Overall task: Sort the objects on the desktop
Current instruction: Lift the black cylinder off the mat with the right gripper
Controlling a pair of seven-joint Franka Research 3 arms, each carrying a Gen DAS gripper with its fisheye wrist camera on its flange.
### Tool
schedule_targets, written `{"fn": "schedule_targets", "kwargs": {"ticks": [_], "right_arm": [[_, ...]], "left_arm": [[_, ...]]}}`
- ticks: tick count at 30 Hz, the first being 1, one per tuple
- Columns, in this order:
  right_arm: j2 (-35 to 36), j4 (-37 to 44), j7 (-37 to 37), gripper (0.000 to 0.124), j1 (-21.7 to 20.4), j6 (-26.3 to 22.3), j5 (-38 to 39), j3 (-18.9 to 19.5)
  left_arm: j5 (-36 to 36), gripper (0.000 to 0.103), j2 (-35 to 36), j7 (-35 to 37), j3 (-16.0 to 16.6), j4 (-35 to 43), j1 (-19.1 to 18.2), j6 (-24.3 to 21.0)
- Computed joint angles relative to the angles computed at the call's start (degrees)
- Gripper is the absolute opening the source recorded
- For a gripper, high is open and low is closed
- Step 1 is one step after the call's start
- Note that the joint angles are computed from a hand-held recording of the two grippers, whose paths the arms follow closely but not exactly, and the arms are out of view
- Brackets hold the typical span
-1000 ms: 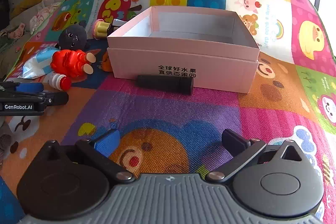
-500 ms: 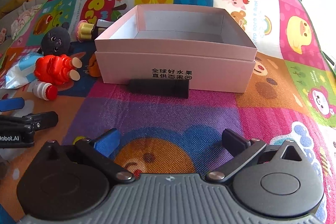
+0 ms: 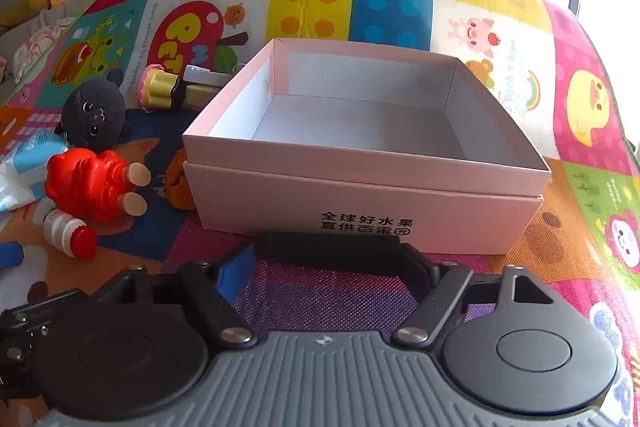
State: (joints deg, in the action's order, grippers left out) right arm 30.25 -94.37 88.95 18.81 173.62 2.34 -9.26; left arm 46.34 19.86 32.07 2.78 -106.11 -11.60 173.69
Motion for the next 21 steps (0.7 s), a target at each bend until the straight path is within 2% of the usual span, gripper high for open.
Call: {"fn": "schedule_targets", "kwargs": {"ticks": [1, 4, 8, 10, 11, 12, 14, 16, 21], "right_arm": [[-1.04, -1.36, -1.39, 0.075, -1.01, 0.45, 0.24, 1.32], [-5.75, -7.64, -9.60, 0.075, -7.59, 2.23, 3.77, 9.40], [-12.73, -17.76, -27.35, 0.075, -23.44, 4.39, 15.77, 27.43], [-14.84, -20.85, -34.86, 0.075, -29.88, 4.67, 22.47, 34.45], [-15.55, -21.92, -37.99, 0.075, -32.24, 4.96, 25.60, 37.05], [-16.12, -22.93, -41.23, 0.075, -34.60, 5.71, 28.97, 39.74], [-16.33, -23.75, -45.99, 0.075, -37.52, 7.49, 34.18, 43.33], [-16.06, -23.61, -46.79, 0.075, -36.52, 8.40, 36.03, 42.45], [-15.57, -22.73, -44.90, 0.075, -29.83, 7.25, 36.76, 35.11]], "left_arm": [[0.25, 0.103, -0.13, -0.69, 0.42, -0.16, -0.22, 0.15], [1.70, 0.103, -0.37, -3.24, 1.76, -0.34, -1.03, 0.70], [3.81, 0.102, 0.11, -3.48, 1.88, 0.98, -1.41, -0.11], [8.32, 0.093, 0.74, -5.90, 3.83, 2.46, -3.36, -0.41], [9.78, 0.080, 1.20, -6.02, 3.84, 3.41, -3.57, -0.97], [10.31, 0.074, 1.77, -5.23, 3.24, 4.43, -3.32, -1.87], [11.11, 0.074, 2.74, -4.62, 2.46, 6.09, -3.05, -3.09], [12.24, 0.074, 3.34, -4.40, 2.13, 7.22, -3.10, -4.25], [11.08, 0.064, 3.98, -1.19, 0.01, 8.01, -1.50, -5.51]]}}
